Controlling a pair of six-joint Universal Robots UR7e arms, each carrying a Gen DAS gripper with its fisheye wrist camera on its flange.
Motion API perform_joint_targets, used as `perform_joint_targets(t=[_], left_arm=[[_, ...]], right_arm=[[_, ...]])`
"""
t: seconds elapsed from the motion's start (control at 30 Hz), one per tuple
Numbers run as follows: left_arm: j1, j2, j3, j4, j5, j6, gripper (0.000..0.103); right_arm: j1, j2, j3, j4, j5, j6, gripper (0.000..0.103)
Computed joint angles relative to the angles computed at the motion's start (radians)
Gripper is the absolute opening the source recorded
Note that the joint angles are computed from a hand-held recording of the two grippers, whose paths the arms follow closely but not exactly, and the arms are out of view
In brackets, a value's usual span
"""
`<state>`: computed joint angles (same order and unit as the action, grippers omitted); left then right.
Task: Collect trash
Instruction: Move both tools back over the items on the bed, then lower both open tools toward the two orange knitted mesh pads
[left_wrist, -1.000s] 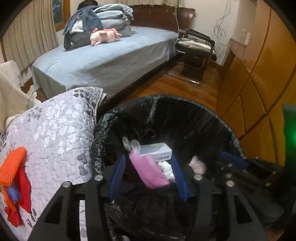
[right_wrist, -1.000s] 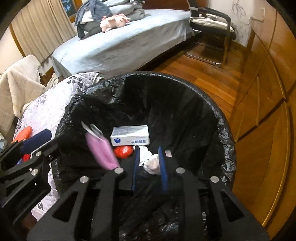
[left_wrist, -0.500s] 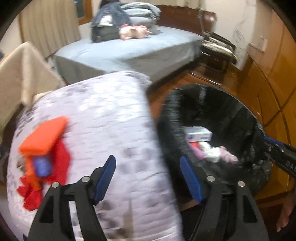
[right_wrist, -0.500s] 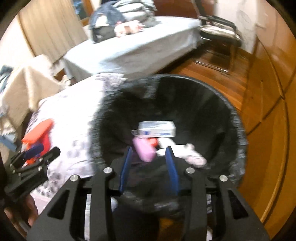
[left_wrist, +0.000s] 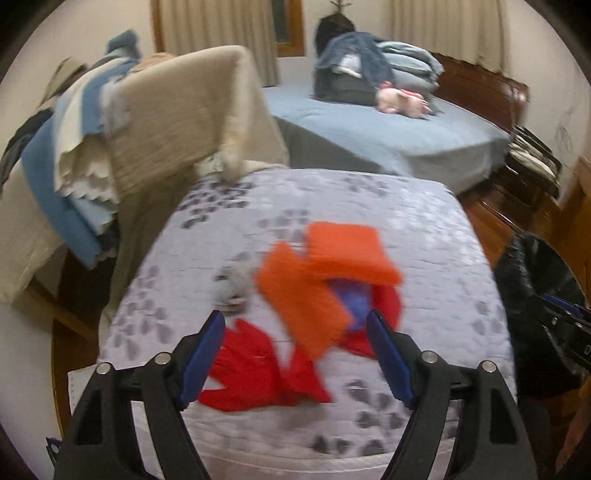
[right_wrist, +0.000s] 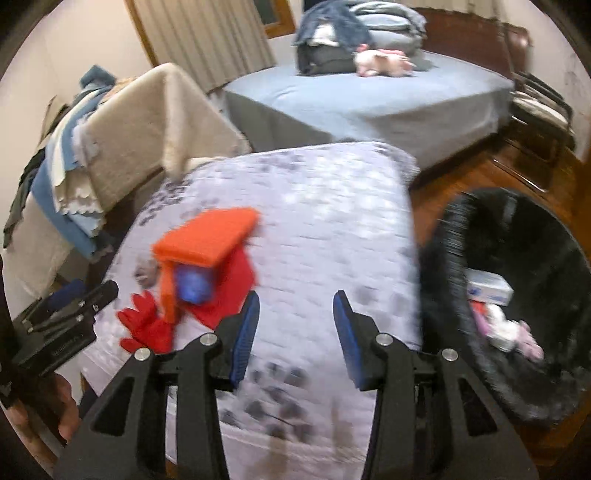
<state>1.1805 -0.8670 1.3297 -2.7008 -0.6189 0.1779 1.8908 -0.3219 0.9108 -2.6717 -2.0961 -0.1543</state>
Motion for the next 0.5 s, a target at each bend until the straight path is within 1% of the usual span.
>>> perform_joint_targets(t=[0.07, 0.17, 0.3, 0.4, 0.5], left_arm=[[0.013, -0.01, -0.004, -0.008, 0.001, 0.005, 0.077], [0.029, -0.019, -0.009, -0.019, -0.003, 0.012, 0.077], [0.045, -0.018, -0.02, -0.02, -0.027, 0.025, 0.077], [0.058, -0.013, -0.027, -0.022, -0.041, 0.034, 0.077], [0.069, -0.01, -0.038, -0.02, -0.051, 0.037, 0.077]], right_arm=[[0.011, 0.042, -0.062, 0.022, 0.014, -0.007, 0.042], [0.023, 0.123, -0.189, 0.082, 0.021, -0.009, 0.046], [0.031, 0.236, -0.376, 0.173, 0.019, 0.002, 0.045], [0.031, 0.293, -0.469, 0.22, 0.016, 0.003, 0.045], [0.032, 0.368, -0.605, 0.297, 0.009, 0.005, 0.045]])
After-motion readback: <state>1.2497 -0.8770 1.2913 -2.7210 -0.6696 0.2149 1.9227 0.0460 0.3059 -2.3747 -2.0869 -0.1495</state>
